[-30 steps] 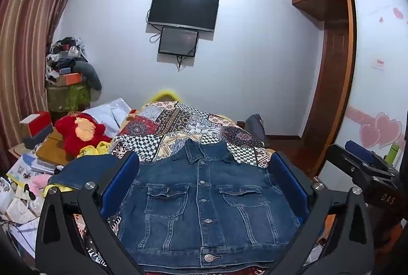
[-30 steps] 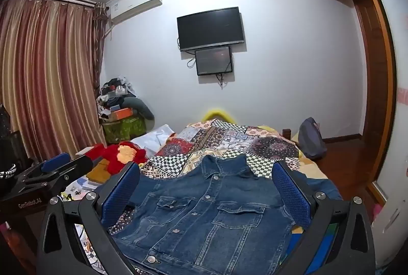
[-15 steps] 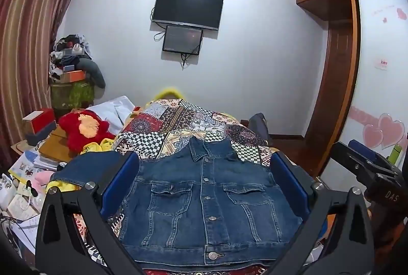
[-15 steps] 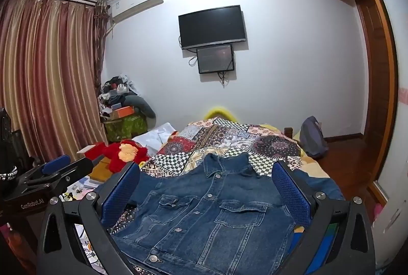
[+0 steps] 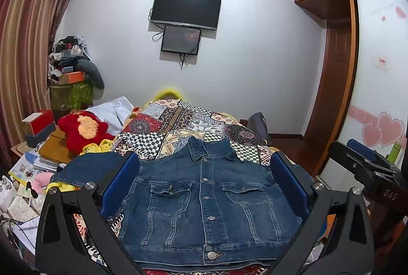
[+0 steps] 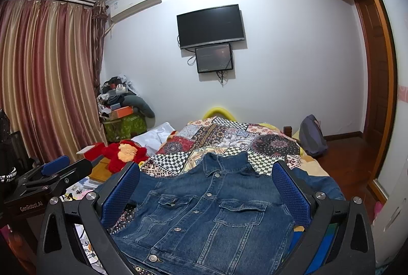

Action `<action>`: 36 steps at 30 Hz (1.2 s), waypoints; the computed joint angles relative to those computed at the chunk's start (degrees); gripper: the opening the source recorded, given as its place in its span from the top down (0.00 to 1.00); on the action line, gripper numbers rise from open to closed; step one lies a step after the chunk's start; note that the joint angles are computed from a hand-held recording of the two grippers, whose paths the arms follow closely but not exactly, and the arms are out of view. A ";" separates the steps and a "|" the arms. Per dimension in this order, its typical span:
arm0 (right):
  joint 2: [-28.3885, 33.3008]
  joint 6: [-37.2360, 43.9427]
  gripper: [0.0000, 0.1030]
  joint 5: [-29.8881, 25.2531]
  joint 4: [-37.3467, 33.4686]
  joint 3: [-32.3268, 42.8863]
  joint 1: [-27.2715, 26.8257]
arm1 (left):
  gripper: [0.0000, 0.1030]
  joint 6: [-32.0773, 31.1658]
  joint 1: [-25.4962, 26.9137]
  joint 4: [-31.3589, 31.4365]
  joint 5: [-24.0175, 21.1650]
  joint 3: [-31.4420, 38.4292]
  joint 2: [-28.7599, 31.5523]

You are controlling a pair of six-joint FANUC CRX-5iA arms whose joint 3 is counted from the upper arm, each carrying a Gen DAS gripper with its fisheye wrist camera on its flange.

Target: Fold large clothes

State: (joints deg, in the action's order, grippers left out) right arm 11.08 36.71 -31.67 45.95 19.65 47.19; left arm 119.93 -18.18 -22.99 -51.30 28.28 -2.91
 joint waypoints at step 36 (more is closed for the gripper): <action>-0.09 0.01 0.00 0.02 -0.25 -0.06 -0.21 | 0.00 0.13 0.01 0.59 -0.93 0.57 0.37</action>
State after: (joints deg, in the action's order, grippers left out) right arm 10.99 36.72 -31.65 45.70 19.60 46.98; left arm 120.06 -18.17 -22.40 -52.23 28.84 -2.54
